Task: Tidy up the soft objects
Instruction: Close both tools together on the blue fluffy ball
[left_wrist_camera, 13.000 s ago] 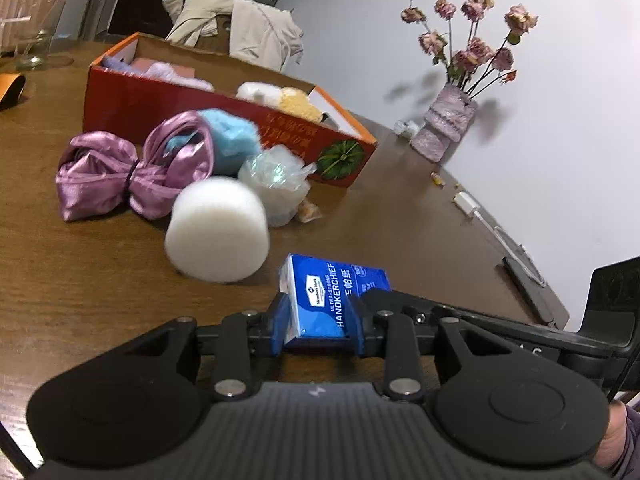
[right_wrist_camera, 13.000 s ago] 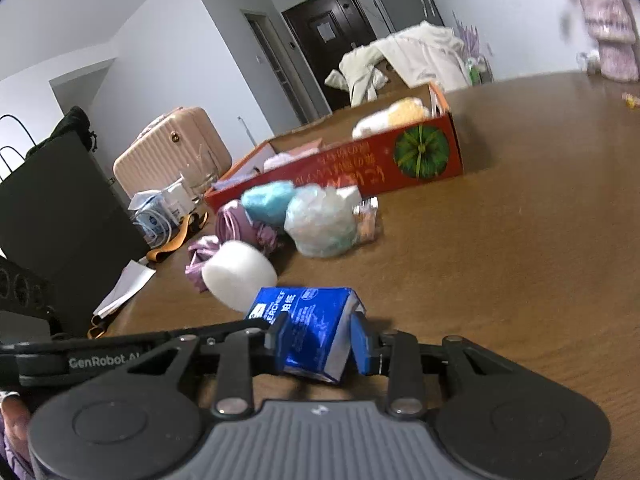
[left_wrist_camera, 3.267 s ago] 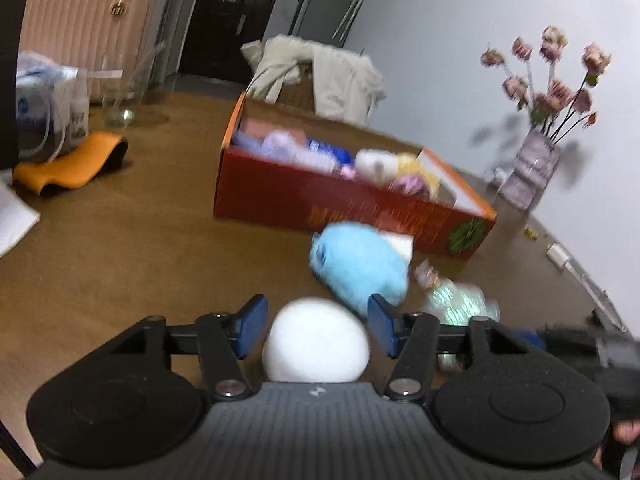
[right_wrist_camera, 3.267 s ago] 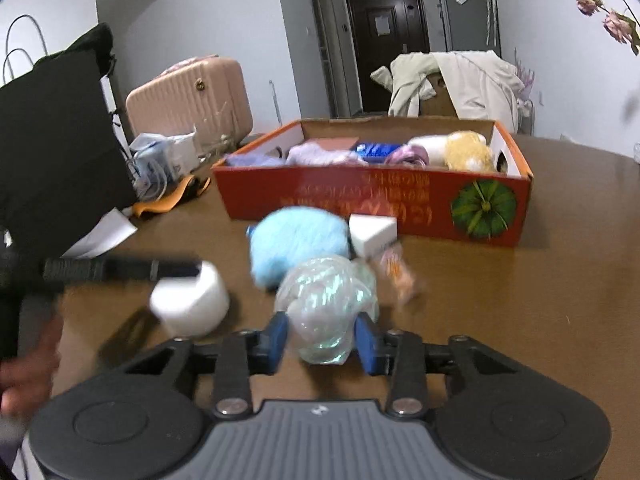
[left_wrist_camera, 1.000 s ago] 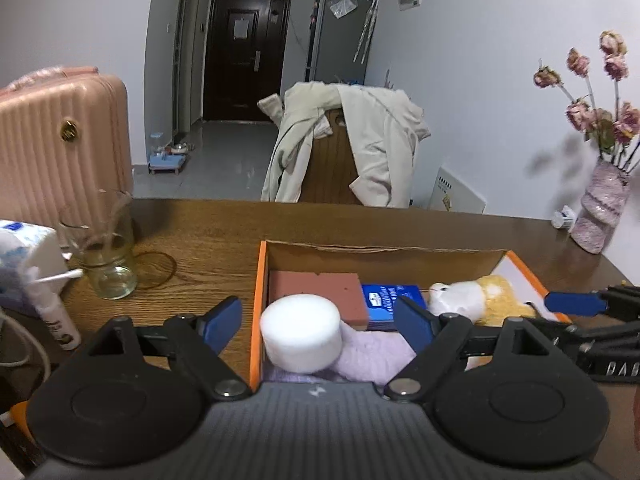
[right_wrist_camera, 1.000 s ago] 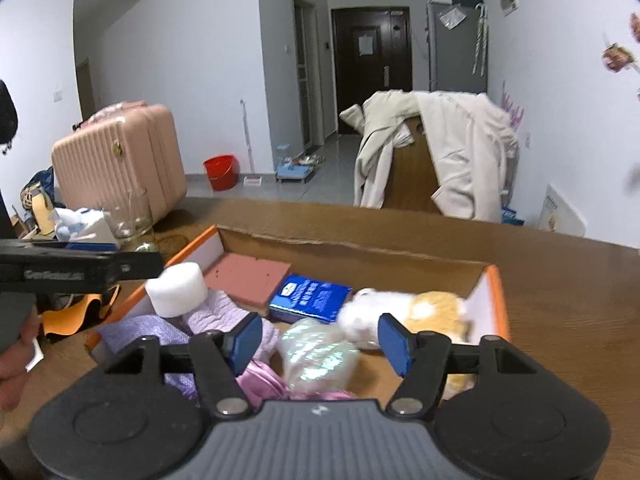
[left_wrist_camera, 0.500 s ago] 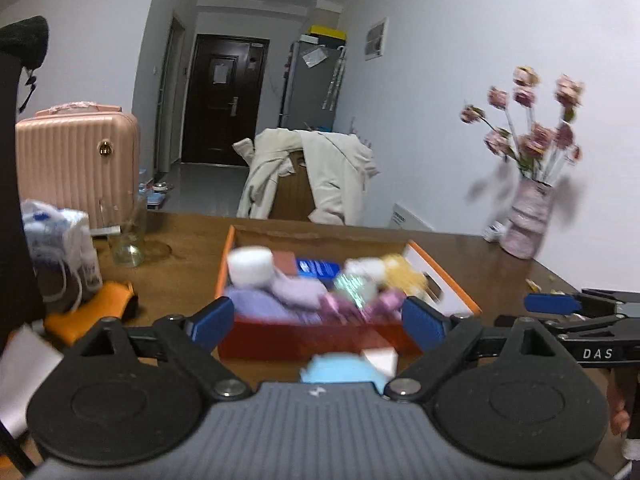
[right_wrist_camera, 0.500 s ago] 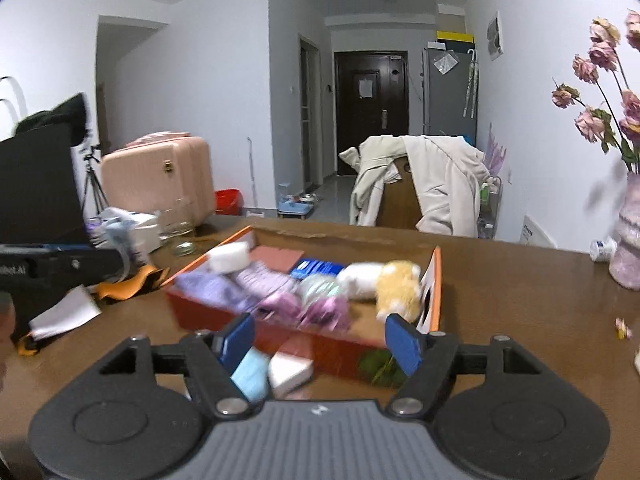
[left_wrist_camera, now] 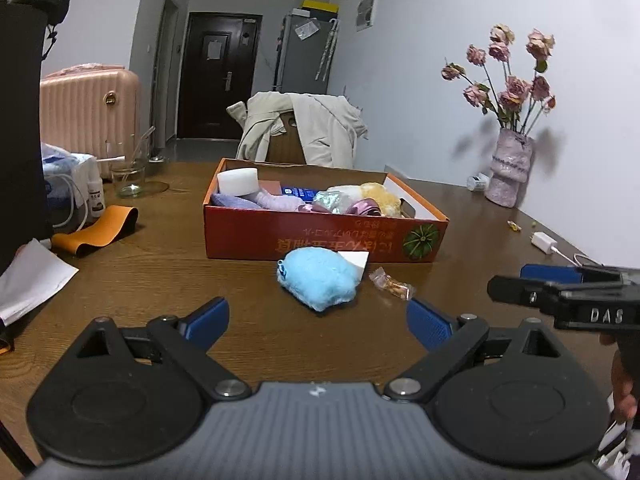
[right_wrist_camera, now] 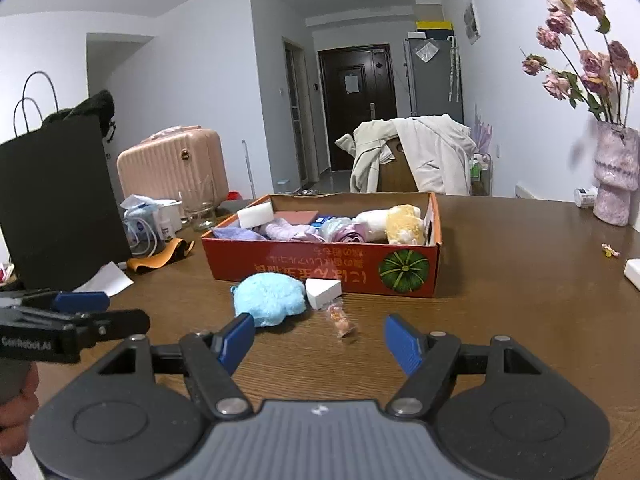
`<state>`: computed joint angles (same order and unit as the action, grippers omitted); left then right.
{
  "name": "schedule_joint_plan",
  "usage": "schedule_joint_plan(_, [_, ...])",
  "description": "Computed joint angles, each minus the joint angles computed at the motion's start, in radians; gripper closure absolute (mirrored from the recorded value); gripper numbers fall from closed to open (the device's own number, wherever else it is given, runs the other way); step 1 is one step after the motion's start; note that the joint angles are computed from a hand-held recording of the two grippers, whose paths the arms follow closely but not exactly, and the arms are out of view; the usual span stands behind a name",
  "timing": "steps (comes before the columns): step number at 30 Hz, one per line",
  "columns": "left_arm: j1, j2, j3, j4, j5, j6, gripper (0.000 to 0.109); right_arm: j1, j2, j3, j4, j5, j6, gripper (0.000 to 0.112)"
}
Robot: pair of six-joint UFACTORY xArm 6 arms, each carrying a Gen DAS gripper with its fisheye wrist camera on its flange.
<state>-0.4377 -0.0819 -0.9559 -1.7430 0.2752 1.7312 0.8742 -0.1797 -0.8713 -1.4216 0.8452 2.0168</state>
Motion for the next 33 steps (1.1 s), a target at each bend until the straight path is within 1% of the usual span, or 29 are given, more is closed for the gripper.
schedule_joint_plan(4, [-0.003, 0.035, -0.029, 0.004, 0.001, -0.009, 0.012, -0.034, 0.039, -0.023, -0.011, -0.058, 0.006, 0.041])
schedule_joint_plan(6, [-0.004, 0.062, -0.051, 0.022, 0.002, -0.029, 0.012, -0.061, 0.060, -0.033, -0.023, -0.103, 0.025, 0.041])
schedule_joint_plan(8, [-0.006, 0.099, -0.086, 0.005, -0.008, -0.021, 0.013, -0.092, 0.082, -0.045, -0.037, -0.150, 0.057, 0.041])
schedule_joint_plan(10, [-0.001, 0.139, -0.125, 0.003, 0.000, -0.027, 0.017, -0.139, 0.107, -0.055, -0.080, -0.230, 0.134, 0.041])
schedule_joint_plan(12, [0.012, 0.196, -0.182, 0.041, 0.027, -0.083, 0.030, -0.197, 0.142, -0.075, -0.148, -0.320, 0.244, 0.042])
schedule_joint_plan(13, [0.018, 0.234, -0.222, 0.075, 0.041, -0.128, 0.033, -0.224, 0.166, -0.092, -0.162, -0.359, 0.280, 0.044])
schedule_joint_plan(14, [0.023, 0.273, -0.264, 0.111, 0.054, -0.176, 0.038, -0.248, 0.193, -0.116, -0.181, -0.387, 0.310, 0.045])
schedule_joint_plan(15, [0.027, 0.316, -0.311, 0.141, 0.063, -0.218, 0.042, -0.264, 0.218, -0.138, -0.197, -0.403, 0.332, 0.051])
schedule_joint_plan(18, [0.036, 0.417, -0.428, 0.215, 0.100, -0.293, 0.049, -0.308, 0.295, -0.215, -0.252, -0.459, 0.398, 0.052])
schedule_joint_plan(20, [0.042, 0.493, -0.515, 0.335, 0.130, -0.419, 0.053, -0.329, 0.341, -0.265, -0.284, -0.483, 0.432, 0.054])
schedule_joint_plan(22, [0.054, 0.560, -0.593, 0.435, 0.182, -0.530, 0.056, -0.346, 0.389, -0.314, -0.269, -0.498, 0.416, 0.060])
schedule_joint_plan(23, [0.061, 0.590, -0.627, 0.474, 0.205, -0.579, 0.057, -0.354, 0.415, -0.338, -0.250, -0.505, 0.398, 0.061])
schedule_joint_plan(24, [0.068, 0.617, -0.657, 0.507, 0.226, -0.628, 0.061, -0.359, 0.431, -0.352, -0.234, -0.509, 0.385, 0.064])
schedule_joint_plan(25, [0.076, 0.637, -0.677, 0.526, 0.250, -0.664, 0.063, -0.365, 0.449, -0.369, -0.221, -0.515, 0.375, 0.067])
schedule_joint_plan(26, [0.089, 0.653, -0.694, 0.504, 0.288, -0.668, 0.063, -0.368, 0.461, -0.380, -0.223, -0.519, 0.378, 0.068])
schedule_joint_plan(28, [0.123, 0.680, -0.725, 0.476, 0.385, -0.702, 0.067, -0.371, 0.483, -0.401, -0.234, -0.520, 0.388, 0.071])
schedule_joint_plan(29, [0.135, 0.690, -0.738, 0.475, 0.421, -0.722, 0.071, -0.372, 0.491, -0.409, -0.247, -0.523, 0.400, 0.072])
schedule_joint_plan(30, [0.145, 0.696, -0.746, 0.472, 0.448, -0.734, 0.072, -0.373, 0.499, -0.417, -0.261, -0.523, 0.414, 0.072])
schedule_joint_plan(33, [0.148, 0.698, -0.749, 0.471, 0.454, -0.734, 0.073, -0.378, 0.509, -0.427, -0.291, -0.529, 0.442, 0.074])
